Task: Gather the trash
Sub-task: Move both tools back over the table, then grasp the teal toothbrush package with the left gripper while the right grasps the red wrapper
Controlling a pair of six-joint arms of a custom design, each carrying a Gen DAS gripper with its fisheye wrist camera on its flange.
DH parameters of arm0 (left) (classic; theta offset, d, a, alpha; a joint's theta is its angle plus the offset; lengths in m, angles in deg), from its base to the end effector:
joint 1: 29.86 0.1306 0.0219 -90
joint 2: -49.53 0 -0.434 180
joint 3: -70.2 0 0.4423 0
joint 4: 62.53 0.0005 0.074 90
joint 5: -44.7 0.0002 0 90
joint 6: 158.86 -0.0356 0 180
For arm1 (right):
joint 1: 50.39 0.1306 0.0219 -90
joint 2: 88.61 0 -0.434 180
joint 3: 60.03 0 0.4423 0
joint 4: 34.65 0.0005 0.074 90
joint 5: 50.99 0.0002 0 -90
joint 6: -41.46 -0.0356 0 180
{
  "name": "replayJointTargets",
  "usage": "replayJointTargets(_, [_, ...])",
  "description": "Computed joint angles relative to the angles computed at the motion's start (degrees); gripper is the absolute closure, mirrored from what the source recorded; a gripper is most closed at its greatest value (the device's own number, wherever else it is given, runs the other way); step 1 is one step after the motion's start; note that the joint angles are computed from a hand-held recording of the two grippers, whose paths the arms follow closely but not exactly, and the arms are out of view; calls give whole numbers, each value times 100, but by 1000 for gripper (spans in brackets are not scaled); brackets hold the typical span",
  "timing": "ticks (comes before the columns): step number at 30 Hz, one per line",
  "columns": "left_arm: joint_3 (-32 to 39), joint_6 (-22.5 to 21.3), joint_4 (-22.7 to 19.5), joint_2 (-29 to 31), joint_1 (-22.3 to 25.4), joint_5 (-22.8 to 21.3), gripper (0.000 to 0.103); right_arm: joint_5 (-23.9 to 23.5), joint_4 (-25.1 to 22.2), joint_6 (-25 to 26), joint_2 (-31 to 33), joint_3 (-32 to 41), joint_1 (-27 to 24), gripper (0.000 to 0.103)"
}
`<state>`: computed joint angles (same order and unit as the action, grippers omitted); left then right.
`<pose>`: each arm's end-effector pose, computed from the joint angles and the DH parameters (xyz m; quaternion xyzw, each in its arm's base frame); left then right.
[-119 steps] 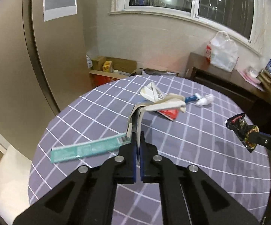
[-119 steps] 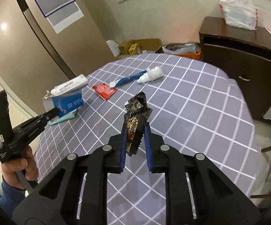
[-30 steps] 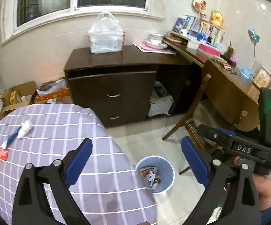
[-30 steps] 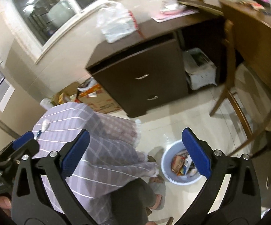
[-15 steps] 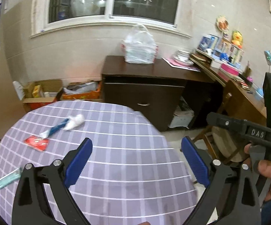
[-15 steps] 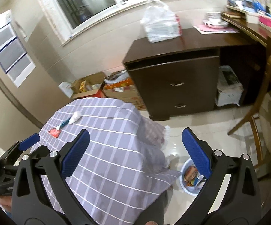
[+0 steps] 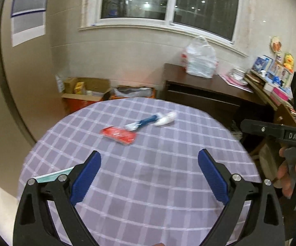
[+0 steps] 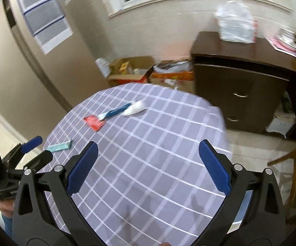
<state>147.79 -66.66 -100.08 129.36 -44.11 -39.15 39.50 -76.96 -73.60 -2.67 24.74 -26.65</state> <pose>0.4556 -0.1202 0.4703 0.1175 0.8968 -0.1087 0.4124 0.4697 0.2057 0.4789 0.0123 0.9186 0.1596 0.3613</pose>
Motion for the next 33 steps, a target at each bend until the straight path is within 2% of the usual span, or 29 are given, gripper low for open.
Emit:
replayJointTargets(8, [-312, -704, -2, -104, 845, 195, 9, -261, -117, 228, 771, 612, 429, 6])
replayJointTargets(10, [-347, -1007, -40, -66, 962, 90, 9, -327, -150, 247, 914, 719, 488, 6])
replayJointTargets(17, [-192, -2393, -191, 395, 1358, -15, 9, -589, -343, 464, 1542, 1205, 582, 6])
replayJointTargets(22, [61, -3616, -384, 831, 1416, -54, 10, -714, -496, 646, 1985, 1597, 634, 6])
replayJointTargets(23, [115, -3956, -513, 932, 1403, -7, 15, -713, -537, 723, 2105, 1722, 653, 6])
replayJointTargets(24, [144, -3998, -520, 950, 1442, 190, 23, -695, -579, 786, 2195, 1819, 663, 6])
replayJointTargets(26, [492, -3876, -1155, 1222, 1573, 891, 40, -643, -683, 910, 2387, 2035, 683, 6])
replayJointTargets(27, [532, -3834, -1226, 1267, 1592, 995, 44, -586, -750, 977, 2523, 2191, 697, 7])
replayJointTargets(28, [522, -3829, -1211, 1277, 1590, 1064, 47, -539, -809, 1042, 2635, 2319, 703, 7])
replayJointTargets(30, [496, -3823, -1215, 1258, 1561, 1168, 65, -469, -865, 1169, 2816, 2521, 708, 7])
replayJointTargets(31, [453, -3822, -1176, 1222, 1528, 1159, 69, -423, -873, 1223, 2887, 2602, 720, 7])
replayJointTargets(32, [427, -3806, -1145, 1200, 1498, 1143, 76, -399, -889, 1286, 2962, 2688, 735, 9])
replayJointTargets(33, [357, -3749, -1046, 1145, 1442, 1038, 78, -373, -924, 1389, 3061, 2804, 766, 16])
